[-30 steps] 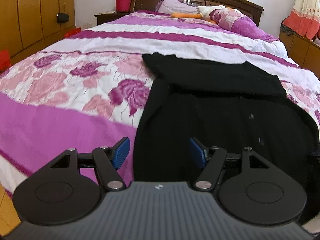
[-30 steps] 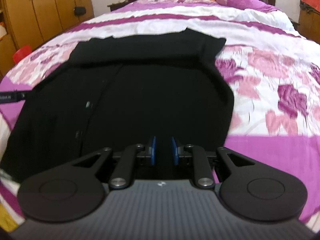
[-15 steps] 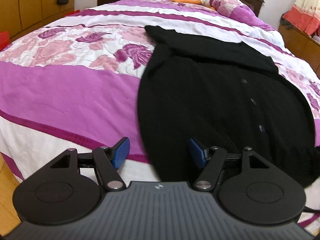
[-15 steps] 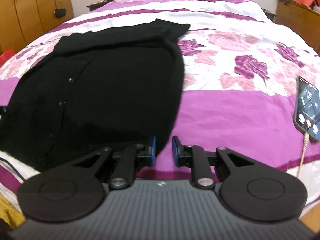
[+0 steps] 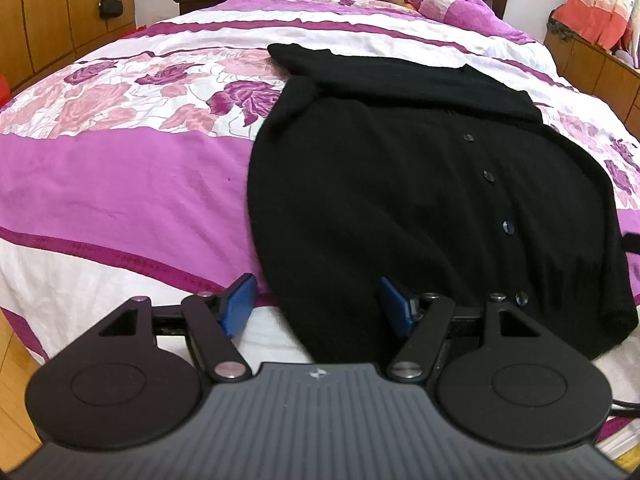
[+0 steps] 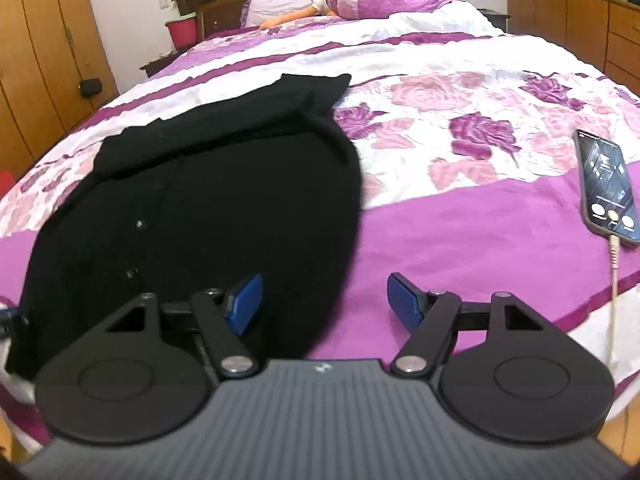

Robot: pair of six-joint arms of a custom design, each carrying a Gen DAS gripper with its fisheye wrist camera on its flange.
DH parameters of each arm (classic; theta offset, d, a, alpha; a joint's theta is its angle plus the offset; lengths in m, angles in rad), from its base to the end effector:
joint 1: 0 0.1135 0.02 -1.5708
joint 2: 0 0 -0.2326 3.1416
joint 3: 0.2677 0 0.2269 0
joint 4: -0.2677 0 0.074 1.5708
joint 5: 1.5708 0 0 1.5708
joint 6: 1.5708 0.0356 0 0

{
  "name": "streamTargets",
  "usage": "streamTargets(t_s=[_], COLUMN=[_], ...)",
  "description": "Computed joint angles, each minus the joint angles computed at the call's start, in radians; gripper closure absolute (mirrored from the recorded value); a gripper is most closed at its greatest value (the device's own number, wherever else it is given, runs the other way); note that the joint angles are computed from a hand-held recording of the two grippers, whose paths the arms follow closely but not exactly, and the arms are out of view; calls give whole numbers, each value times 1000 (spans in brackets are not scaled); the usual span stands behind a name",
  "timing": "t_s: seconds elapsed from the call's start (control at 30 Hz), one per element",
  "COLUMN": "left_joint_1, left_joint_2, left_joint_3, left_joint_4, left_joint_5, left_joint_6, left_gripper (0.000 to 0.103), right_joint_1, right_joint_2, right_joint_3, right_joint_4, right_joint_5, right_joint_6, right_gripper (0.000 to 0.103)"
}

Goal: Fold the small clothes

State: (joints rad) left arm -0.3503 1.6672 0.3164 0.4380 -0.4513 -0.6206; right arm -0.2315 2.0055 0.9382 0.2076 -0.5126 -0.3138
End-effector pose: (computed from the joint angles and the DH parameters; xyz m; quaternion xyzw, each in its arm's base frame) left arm 0.2059 -0.0587 0.0607 -0.1959 0.9042 0.0403 0.3773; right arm 0.3395 -0.0621 0.0822 -0.1255 0.9024 0.1382 0.3883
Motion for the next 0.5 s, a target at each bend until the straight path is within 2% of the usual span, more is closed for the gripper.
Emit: streamTargets(t_s=[0.17,0.3,0.4,0.5], left_joint_1=[-14,-18,-13,-7], left_joint_2=[29,46,41,45], left_joint_3=[0,-3,-19,-20], left_joint_4=[40,67,86,93], left_joint_5=[3,2,12,15], left_joint_6=[15,30,29,19], left_gripper=[31,31,31,31], right_joint_1=[109,179,168,91], right_joint_2=[11,30,32,33], right_joint_3=[-15,-71,-115,-97], right_joint_4=[30,137,210,180], right_joint_5=[86,222,288,250], right_joint_6=[-16,-128,-187,-194], right_gripper=[32,32,32,33])
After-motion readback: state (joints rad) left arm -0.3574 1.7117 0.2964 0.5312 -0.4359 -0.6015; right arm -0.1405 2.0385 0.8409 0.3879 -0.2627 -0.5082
